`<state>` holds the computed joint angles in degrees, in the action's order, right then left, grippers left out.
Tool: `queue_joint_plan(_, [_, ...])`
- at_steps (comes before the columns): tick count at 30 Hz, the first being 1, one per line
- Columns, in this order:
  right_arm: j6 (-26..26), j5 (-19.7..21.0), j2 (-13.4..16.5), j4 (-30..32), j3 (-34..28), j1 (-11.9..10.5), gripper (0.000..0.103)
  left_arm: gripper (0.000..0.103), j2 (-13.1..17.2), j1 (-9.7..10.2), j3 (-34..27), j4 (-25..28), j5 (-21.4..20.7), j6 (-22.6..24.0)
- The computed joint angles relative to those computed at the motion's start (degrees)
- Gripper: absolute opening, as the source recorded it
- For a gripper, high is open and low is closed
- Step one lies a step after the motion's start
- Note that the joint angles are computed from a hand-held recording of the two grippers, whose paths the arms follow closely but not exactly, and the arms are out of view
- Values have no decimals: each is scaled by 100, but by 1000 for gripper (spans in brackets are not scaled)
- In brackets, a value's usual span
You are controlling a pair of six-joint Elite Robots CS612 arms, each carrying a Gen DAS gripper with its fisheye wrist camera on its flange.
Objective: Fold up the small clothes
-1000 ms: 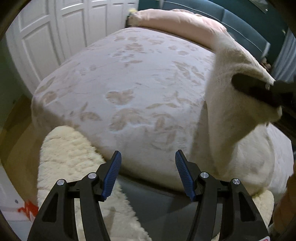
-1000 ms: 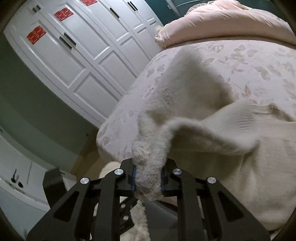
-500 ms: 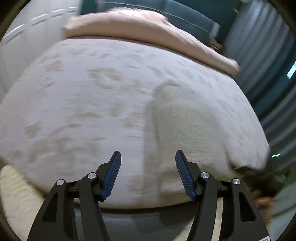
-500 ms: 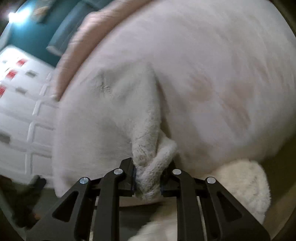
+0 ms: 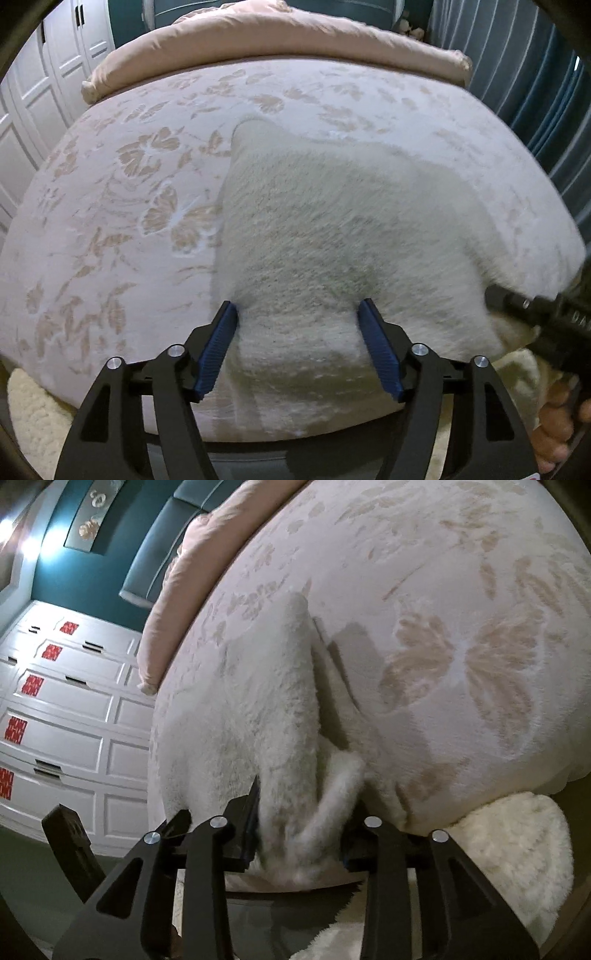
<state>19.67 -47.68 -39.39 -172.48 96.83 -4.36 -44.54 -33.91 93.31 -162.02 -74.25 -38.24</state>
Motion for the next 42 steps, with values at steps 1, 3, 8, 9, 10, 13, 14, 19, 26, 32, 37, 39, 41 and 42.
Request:
queue_joint_plan(1, [-78, -107, -20, 112, -50, 52, 31, 69, 5, 19, 3, 55, -23, -43])
queue_joint_plan(3, [-266, -197, -147, -256, -22, 116, 25, 69, -7, 33, 31, 49, -37, -115])
queue_joint_plan(8, [-420, -479, -251, -519, -70, 198, 25, 69, -12, 38, 33, 58, -53, -218])
queue_joint_plan(9, [-654, -914, -238, -166, -137, 253, 26, 70, -5, 33, 23, 71, -54, -224])
queue_joint_plan(10, [-940, -1430, -204, 335, -242, 320, 26, 71, 4, 32, 9, 76, -78, -207])
queue_joint_plan(13, [-628, -1546, -189, 402, -167, 301, 40, 72, 7, 8, -30, 210, -48, -210])
queue_joint_plan(14, [-528, -1576, -258, 297, -87, 286, 40, 72, 9, 3, -23, 192, -31, -212])
queue_joint_plan(19, [-431, -2348, -565, -424, 193, 419, 37, 73, 17, 3, -30, 204, -17, -253])
queue_joint_plan(26, [-1624, -3130, -293, 418, -216, 757, 35, 74, 20, -4, -24, 219, 13, -250])
queue_joint_plan(32, [-1540, -2914, -612, -193, 132, 711, 35, 76, 7, -8, -26, 278, 29, -309])
queue_joint_plan(37, [-2160, -3611, -321, 221, -90, 934, 36, 78, 28, -44, -57, 355, 75, -292])
queue_joint_plan(39, [-2295, -3775, -376, 160, -79, 990, 37, 78, 3, -58, -27, 362, 95, -294])
queue_joint_plan(41, [-2247, -3621, -476, -98, 21, 938, 36, 78, -54, -52, 31, 289, 78, -282])
queue_joint_plan(42, [-2208, -3530, -507, -202, 70, 908, 36, 78, -72, -48, 49, 229, 72, -306])
